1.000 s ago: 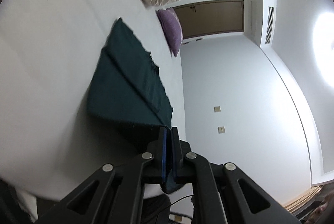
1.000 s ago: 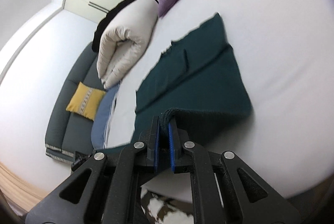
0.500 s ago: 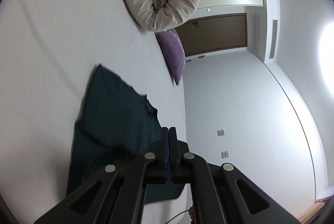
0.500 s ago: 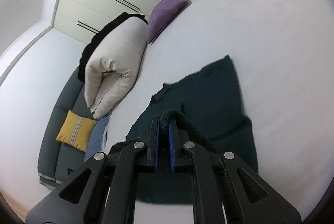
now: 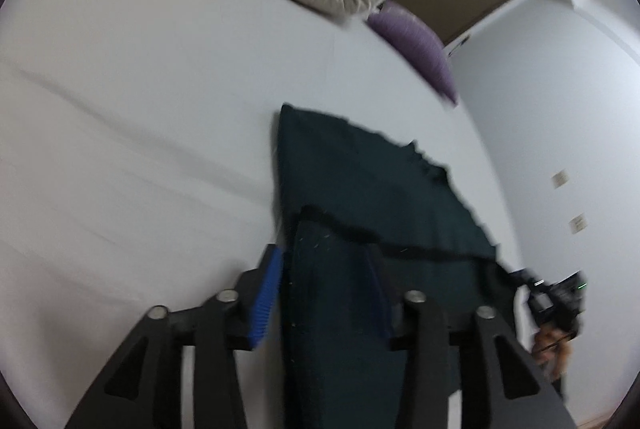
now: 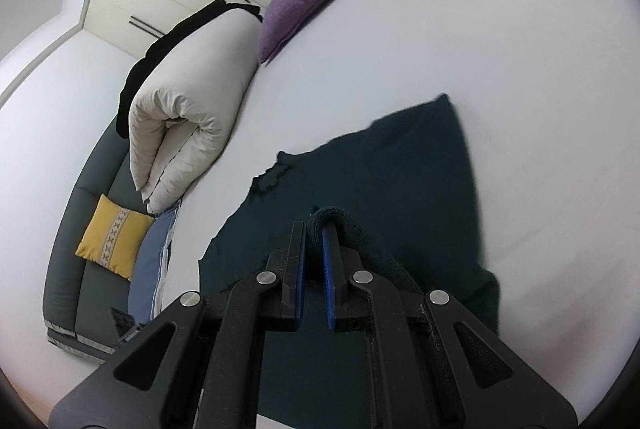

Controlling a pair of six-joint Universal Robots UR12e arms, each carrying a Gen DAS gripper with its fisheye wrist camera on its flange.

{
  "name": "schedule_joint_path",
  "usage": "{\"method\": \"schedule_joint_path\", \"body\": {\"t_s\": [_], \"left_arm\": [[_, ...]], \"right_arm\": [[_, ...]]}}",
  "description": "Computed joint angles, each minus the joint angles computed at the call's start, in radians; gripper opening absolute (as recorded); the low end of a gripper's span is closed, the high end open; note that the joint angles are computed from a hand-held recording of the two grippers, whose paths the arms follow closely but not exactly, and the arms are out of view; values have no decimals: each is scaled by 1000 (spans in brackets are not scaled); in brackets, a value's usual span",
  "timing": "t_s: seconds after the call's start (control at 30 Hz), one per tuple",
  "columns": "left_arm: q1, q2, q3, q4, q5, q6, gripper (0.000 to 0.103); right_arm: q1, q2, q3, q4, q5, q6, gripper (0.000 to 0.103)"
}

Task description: Fold small clothes

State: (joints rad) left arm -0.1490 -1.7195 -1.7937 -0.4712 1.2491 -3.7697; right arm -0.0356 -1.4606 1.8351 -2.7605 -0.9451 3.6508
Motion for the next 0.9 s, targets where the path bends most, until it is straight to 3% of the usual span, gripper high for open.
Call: {"method": "schedule_joint_path", "body": {"t_s": [0.13,0.2,0.27,0.37,0.5,0.67,0.9], "left_arm": [[-27,-24,32,-68,49,70,47],[-36,-32,42,-92,79,88,39],[-43,-27,39,-98,125,85,18],[-50,-9,22,-81,168,75,10],[-81,-4,30,-79,250,126,8],[-113,4,36,-20,344,146,7],[-104,-10,76,36,371,122,7]], "right_arm": [[0,-2,4,0,-2,-13,7],[-2,-10,11,6,0,-29,7],[5,-10,8,12,-11,-43,7],[6,-17,12,12,-15,-47,7],[3,-26,20,6,-17,-49,7],[3,-37,30,-18,-35,-38,7],[-8,-37,16,-45,-55,-24,7]]}}
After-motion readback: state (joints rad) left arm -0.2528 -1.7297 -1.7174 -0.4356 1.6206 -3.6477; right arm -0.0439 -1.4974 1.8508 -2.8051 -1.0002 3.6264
